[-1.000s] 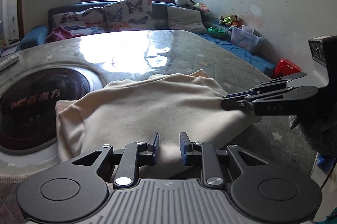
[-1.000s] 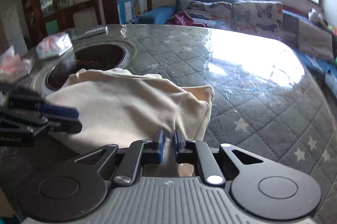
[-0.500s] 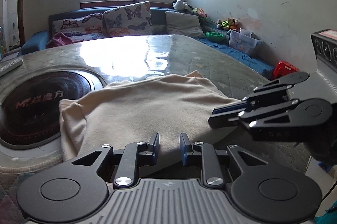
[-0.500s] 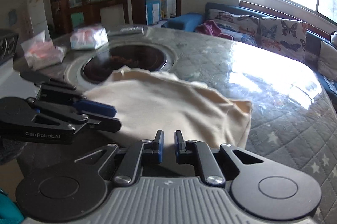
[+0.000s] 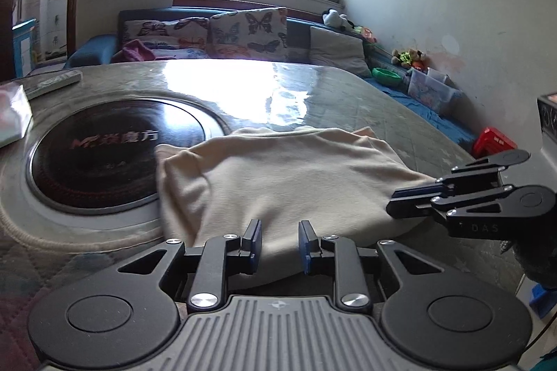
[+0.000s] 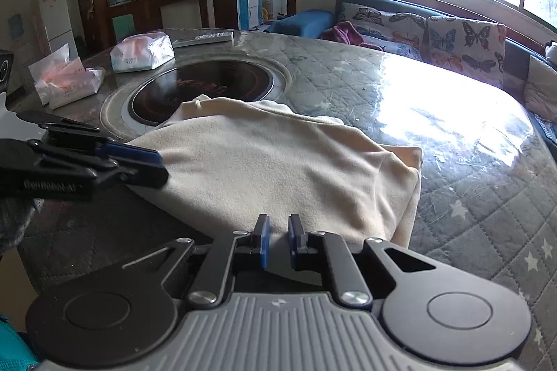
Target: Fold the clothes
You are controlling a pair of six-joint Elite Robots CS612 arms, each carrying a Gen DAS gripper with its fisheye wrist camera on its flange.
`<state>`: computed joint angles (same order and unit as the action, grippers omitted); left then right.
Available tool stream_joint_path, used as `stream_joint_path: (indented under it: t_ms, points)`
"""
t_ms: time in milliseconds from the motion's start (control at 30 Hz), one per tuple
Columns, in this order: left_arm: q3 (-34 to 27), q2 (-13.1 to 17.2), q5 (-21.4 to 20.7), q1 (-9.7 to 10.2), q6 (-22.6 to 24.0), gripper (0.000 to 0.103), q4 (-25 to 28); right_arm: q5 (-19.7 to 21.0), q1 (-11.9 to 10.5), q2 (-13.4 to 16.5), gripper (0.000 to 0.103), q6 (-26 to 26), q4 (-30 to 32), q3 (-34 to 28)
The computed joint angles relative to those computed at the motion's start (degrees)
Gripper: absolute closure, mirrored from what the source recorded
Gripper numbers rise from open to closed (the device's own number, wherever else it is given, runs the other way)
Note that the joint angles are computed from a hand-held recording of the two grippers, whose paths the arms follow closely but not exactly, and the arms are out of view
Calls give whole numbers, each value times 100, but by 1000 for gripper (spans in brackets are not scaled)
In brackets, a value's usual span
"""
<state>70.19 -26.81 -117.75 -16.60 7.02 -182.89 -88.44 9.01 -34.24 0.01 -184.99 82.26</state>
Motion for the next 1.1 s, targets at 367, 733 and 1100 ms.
stream_joint_path:
  t_ms: [367,733,1100]
  points:
    - [-589,211,508,103,-890,80,351,13,-4,-5,93,34,-23,10]
    - [-858,374,402,109,-996,91,659,47,-17,20,93,48,-78,5]
    - [-584,318,1205,-61,-28,99,-28,42,-17,30,93,40,-89,3]
